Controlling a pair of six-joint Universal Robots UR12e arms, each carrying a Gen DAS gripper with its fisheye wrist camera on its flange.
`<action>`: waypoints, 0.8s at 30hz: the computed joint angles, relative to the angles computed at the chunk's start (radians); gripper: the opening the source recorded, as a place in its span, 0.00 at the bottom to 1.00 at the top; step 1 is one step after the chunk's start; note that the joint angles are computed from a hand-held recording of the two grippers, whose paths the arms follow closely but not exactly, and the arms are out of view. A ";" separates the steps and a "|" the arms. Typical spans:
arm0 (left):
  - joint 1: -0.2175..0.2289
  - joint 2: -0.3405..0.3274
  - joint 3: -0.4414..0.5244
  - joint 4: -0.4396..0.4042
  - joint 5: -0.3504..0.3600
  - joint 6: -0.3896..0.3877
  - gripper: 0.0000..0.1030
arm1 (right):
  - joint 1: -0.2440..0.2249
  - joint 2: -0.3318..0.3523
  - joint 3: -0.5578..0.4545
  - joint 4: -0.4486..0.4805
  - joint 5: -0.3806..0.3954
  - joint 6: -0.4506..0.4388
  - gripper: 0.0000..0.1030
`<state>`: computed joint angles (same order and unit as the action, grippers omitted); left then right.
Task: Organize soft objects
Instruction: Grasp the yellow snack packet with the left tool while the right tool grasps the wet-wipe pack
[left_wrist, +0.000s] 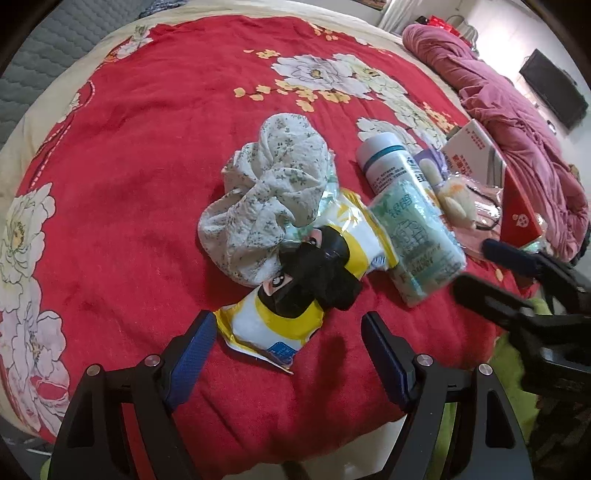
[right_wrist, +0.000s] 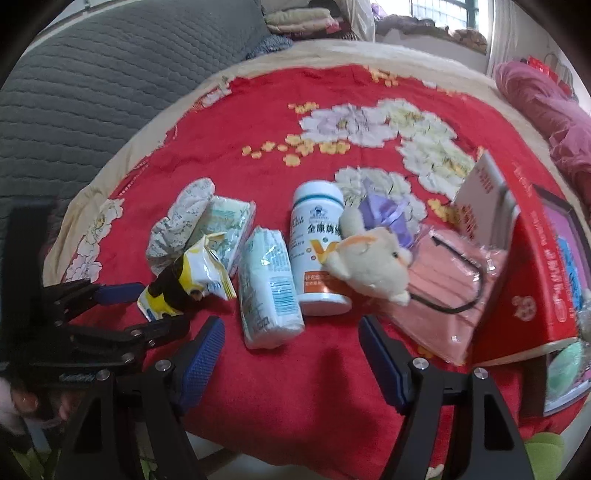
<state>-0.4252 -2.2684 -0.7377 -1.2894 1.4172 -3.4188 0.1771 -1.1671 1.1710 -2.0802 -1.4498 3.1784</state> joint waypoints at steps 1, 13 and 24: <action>0.001 0.001 -0.003 0.007 -0.007 0.002 0.79 | -0.001 0.004 -0.002 0.001 0.007 0.013 0.72; 0.003 -0.013 0.013 -0.008 -0.027 0.019 0.79 | -0.005 0.034 -0.027 0.036 0.101 0.052 0.36; 0.014 0.003 -0.013 0.002 -0.085 0.004 0.71 | -0.029 0.011 -0.002 0.024 0.146 0.051 0.22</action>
